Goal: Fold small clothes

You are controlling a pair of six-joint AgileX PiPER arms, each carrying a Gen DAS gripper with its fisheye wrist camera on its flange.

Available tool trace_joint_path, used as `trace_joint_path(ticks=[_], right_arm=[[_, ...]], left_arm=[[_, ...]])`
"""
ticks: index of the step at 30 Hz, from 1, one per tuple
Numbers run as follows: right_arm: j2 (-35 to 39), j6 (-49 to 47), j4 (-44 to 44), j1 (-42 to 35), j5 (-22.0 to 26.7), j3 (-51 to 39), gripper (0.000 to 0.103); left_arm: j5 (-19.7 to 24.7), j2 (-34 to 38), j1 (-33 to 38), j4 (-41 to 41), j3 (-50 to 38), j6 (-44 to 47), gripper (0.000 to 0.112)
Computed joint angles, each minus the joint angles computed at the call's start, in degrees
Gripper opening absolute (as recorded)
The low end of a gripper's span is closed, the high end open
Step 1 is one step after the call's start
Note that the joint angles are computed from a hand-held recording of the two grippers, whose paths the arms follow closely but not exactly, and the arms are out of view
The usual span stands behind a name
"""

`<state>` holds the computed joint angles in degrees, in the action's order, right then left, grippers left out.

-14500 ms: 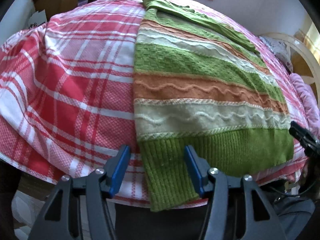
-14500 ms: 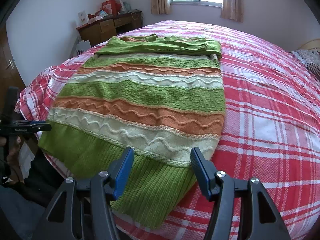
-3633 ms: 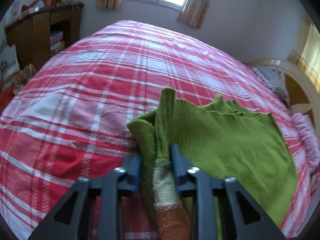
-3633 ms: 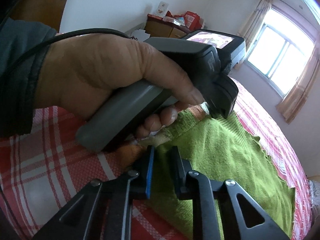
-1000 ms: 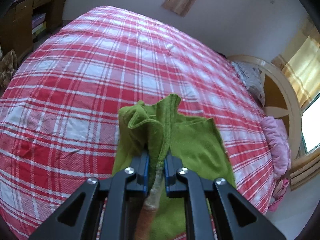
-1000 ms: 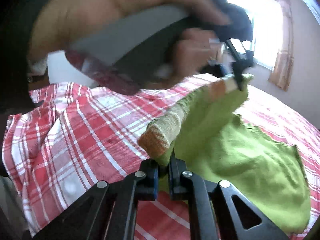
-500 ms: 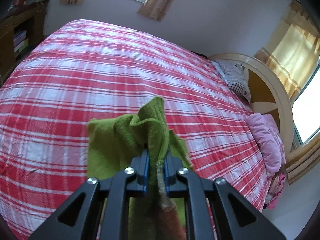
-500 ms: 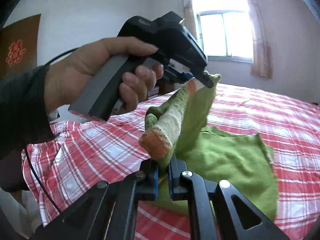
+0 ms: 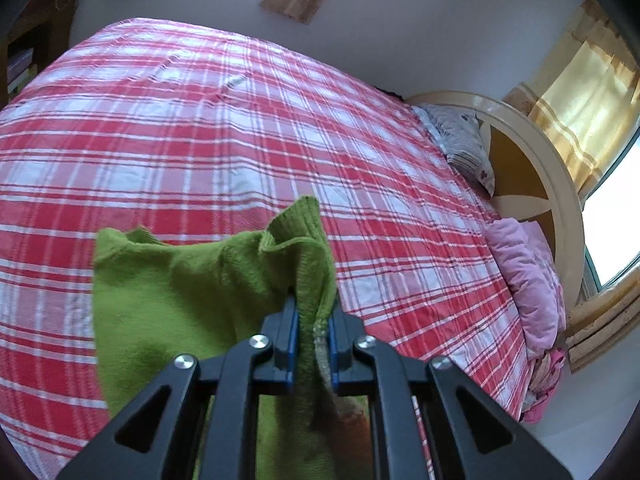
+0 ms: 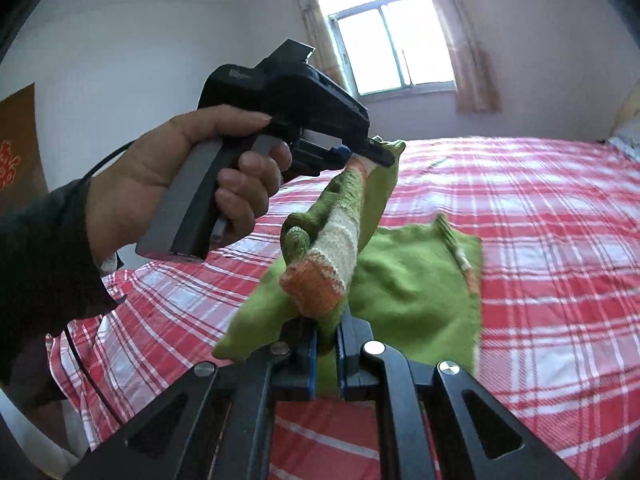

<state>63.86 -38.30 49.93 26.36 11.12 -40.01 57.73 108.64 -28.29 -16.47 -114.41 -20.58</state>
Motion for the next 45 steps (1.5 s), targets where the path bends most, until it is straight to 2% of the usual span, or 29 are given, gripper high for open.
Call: trace_joint_path(ticks=[3,7,12,16,19,21,23,25,26,27,28,29,31,32,33,35,37,39,41,42,43,44,45], right_arm=[[-0.4,-11.4,11.2,-4.6,3.1,1.8,0.006],[-0.6,-19.7,19.8,-9.6,6.5,4.2,0.006],[0.2,-24.1,24.7,-16.9,11.7,6.3,0.006],[2.2,-25.5,27.2,-21.9,16.6,7.0,0.006],[3.3,-23.6,25.9,-23.2,17.8,6.8,0.007],[4.6,-23.4,26.0,-25.1,20.1,6.8,0.008],[4.4,-24.5,27.4,-27.1,22.0,7.9,0.018],[4.1,-25.4,28.4,-29.5,24.3,8.8,0.026],[3.0,-24.8,28.4,-29.8,23.2,9.5,0.040],[1.8,-22.7,27.6,-29.1,21.1,9.9,0.067],[-1.0,-20.4,27.0,-29.3,18.7,11.0,0.074],[-3.2,-20.2,27.6,-29.7,17.5,11.9,0.075],[-7.4,-15.1,23.8,-27.0,11.1,11.7,0.075],[-7.9,-14.6,22.8,-26.2,10.4,10.6,0.075],[-7.4,-15.2,22.6,-26.0,11.4,8.7,0.075],[-4.2,-10.0,16.7,-23.4,12.6,3.3,0.075],[3.1,-7.3,13.5,-22.1,17.6,-4.7,0.071],[12.5,0.6,6.1,-20.3,21.0,-14.2,0.052],[21.0,5.1,3.7,-20.5,25.2,-22.0,0.051],[23.7,5.9,3.9,-21.0,27.2,-24.3,0.044],[27.5,8.6,2.8,-21.0,29.2,-27.7,0.034],[29.0,10.2,0.6,-20.4,29.7,-29.1,0.011],[28.6,11.9,-2.4,-19.5,27.8,-29.1,0.011]], left_arm=[[0.6,2.9,-1.5,1.1,-2.6,-1.4,0.012],[0.0,5.8,-2.8,1.0,-4.0,-2.2,0.012],[-1.4,9.5,-5.6,3.2,-6.2,-2.9,0.014],[-4.7,8.0,-7.0,2.9,-3.3,-2.2,0.018],[-9.0,2.7,-7.8,5.2,3.5,-1.5,0.028],[-11.4,-1.0,-8.4,7.7,8.5,-1.5,0.053],[-15.2,-6.6,-10.2,16.9,16.8,-6.0,0.064],[-16.2,-11.5,-12.4,28.4,24.1,-11.7,0.064],[-16.9,-13.4,-13.3,32.9,27.2,-14.5,0.065],[-17.2,-15.6,-14.3,37.8,30.7,-17.8,0.069],[-17.0,-17.8,-15.4,43.6,34.3,-22.1,0.071],[-17.5,-20.2,-16.3,48.5,38.5,-26.3,0.076],[-17.9,-23.6,-17.4,55.0,44.9,-32.4,0.085],[-18.0,-24.5,-17.7,56.6,46.8,-34.0,0.087],[-18.5,-25.1,-17.7,57.1,48.4,-34.4,0.087],[-19.2,-25.7,-17.5,57.2,50.9,-35.1,0.087],[-21.1,-25.9,-16.8,55.7,52.4,-35.7,0.087],[-22.8,-26.1,-16.7,55.8,54.0,-37.6,0.090],[-24.0,-26.2,-17.5,57.2,55.7,-39.9,0.094],[-24.6,-26.0,-17.3,55.8,55.8,-38.7,0.095],[-25.3,-26.4,-16.8,54.6,56.3,-37.7,0.095],[-26.4,-27.5,-16.4,54.4,57.4,-37.9,0.097],[-27.4,-27.9,-15.6,53.2,57.9,-37.3,0.101]])
